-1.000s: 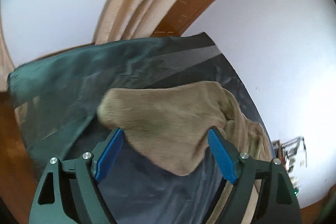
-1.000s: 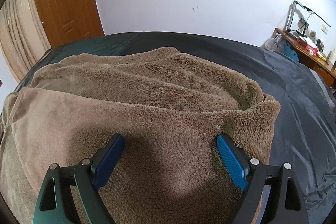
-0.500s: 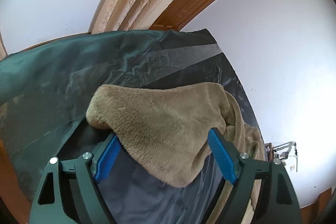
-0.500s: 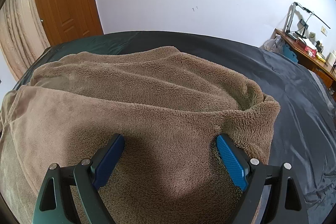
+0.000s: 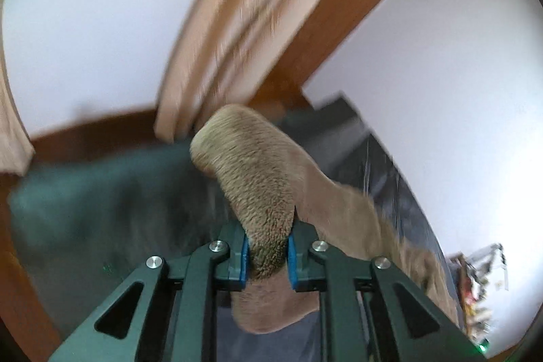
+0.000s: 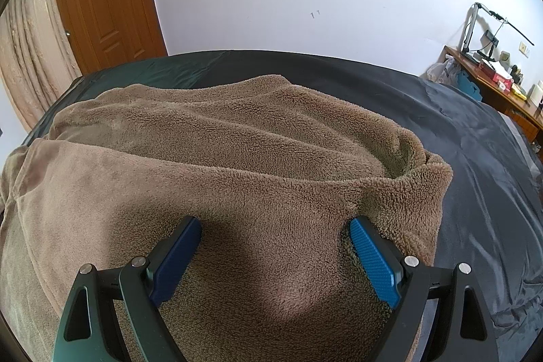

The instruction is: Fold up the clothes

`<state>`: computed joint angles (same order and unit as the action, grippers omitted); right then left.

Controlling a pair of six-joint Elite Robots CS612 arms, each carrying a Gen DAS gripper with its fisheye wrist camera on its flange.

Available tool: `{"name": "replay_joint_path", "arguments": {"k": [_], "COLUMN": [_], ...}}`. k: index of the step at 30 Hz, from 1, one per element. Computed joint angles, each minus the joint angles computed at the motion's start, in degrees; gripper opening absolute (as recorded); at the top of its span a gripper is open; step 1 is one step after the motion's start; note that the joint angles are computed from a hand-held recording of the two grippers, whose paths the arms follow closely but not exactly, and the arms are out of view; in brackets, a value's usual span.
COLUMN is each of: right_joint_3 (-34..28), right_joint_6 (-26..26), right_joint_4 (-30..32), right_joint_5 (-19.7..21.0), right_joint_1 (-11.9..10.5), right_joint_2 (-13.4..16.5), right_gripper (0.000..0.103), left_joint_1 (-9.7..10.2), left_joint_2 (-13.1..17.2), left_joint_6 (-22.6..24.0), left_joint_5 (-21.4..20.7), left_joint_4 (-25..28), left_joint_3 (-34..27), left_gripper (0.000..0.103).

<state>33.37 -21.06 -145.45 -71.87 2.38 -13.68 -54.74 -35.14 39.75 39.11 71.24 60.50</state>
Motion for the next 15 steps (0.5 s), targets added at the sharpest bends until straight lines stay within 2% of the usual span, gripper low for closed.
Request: {"name": "replay_joint_path", "arguments": {"k": [3, 9, 11, 15], "right_joint_3": [-0.2, -0.7, -0.6, -0.9], "right_joint_6": [0.0, 0.2, 0.2, 0.3], "right_joint_4": [0.1, 0.4, 0.4, 0.6], "right_joint_5": [0.0, 0.0, 0.1, 0.0], "right_joint_1": [0.0, 0.1, 0.0, 0.1], "right_joint_2": [0.1, 0.4, 0.3, 0.4], "right_gripper": [0.091, 0.091, 0.091, 0.091], "left_joint_1": [-0.01, 0.93, 1.15, 1.67], "left_joint_2": [-1.1, -2.3, -2.1, -1.4], "left_joint_6": [-4.6, -2.7, -0.7, 9.6], "left_joint_5": [-3.0, -5.1, -5.6, -6.6], "left_joint_4": [5.1, 5.7, 4.9, -0.9], "left_joint_3": [1.5, 0.2, -1.4, -6.4], "left_gripper": [0.019, 0.019, 0.019, 0.019]}}
